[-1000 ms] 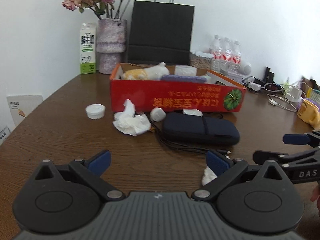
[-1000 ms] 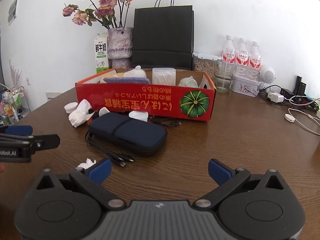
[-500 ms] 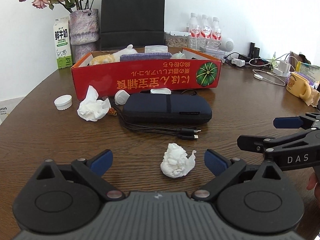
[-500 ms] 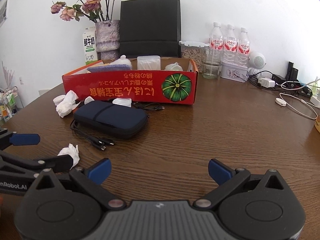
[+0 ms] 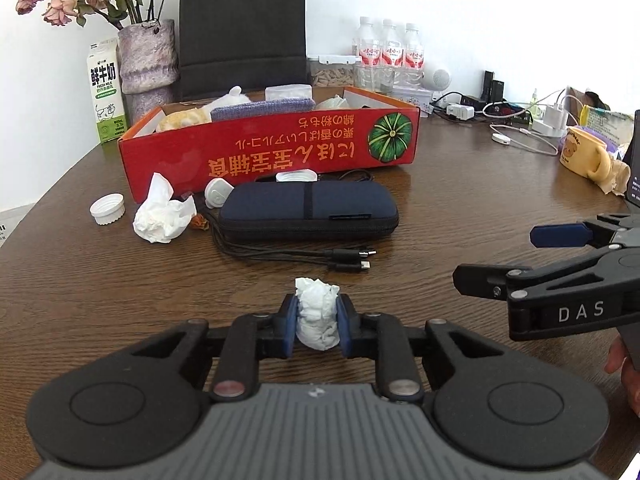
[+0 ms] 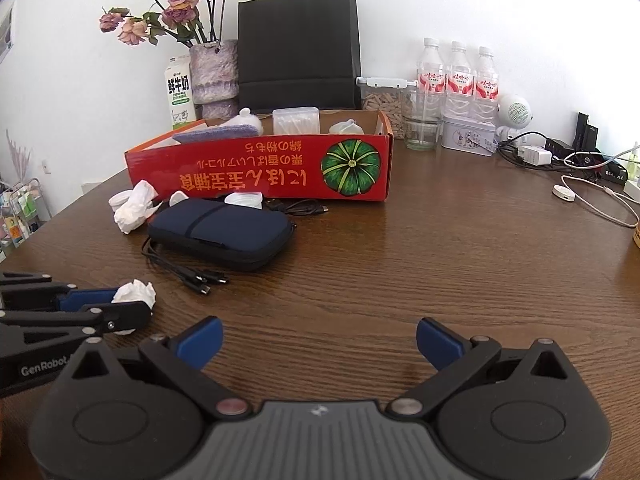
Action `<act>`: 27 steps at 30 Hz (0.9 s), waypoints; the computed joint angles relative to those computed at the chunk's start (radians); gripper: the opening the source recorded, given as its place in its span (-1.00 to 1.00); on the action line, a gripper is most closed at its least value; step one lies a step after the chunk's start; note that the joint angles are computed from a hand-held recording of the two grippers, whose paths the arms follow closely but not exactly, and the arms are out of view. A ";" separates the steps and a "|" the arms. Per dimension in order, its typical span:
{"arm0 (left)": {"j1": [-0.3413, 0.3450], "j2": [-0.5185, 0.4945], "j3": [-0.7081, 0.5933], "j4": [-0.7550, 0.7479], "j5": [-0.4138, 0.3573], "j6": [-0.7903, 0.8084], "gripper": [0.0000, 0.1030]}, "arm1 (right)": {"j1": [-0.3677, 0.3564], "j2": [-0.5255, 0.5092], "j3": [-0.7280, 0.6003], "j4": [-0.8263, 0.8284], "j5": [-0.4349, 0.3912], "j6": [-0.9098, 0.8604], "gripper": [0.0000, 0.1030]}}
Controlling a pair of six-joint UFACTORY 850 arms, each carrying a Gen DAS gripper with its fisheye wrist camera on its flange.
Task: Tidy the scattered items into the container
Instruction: 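Move the left gripper to the white tissue and grasp it, then grasp the navy zip case with the right gripper while the left holds the tissue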
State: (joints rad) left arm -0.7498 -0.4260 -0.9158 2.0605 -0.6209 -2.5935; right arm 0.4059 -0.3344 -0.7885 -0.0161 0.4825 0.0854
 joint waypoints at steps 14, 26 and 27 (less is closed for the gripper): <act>0.051 0.091 0.081 0.012 -0.075 -0.071 -0.59 | 0.025 -0.027 -0.096 -0.093 -0.044 -0.048 1.00; 0.116 0.158 0.148 0.016 -0.087 -0.118 -0.59 | 0.038 -0.214 -0.407 -0.620 -0.259 0.325 1.00; 0.121 0.164 0.155 0.014 -0.088 -0.122 -0.59 | 0.041 -0.225 -0.424 -0.666 -0.268 0.355 1.00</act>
State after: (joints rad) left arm -0.6290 -0.2623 -0.7608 2.0748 -0.7086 -2.7159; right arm 0.4469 -0.5598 -1.2125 -0.6825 0.2148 0.4402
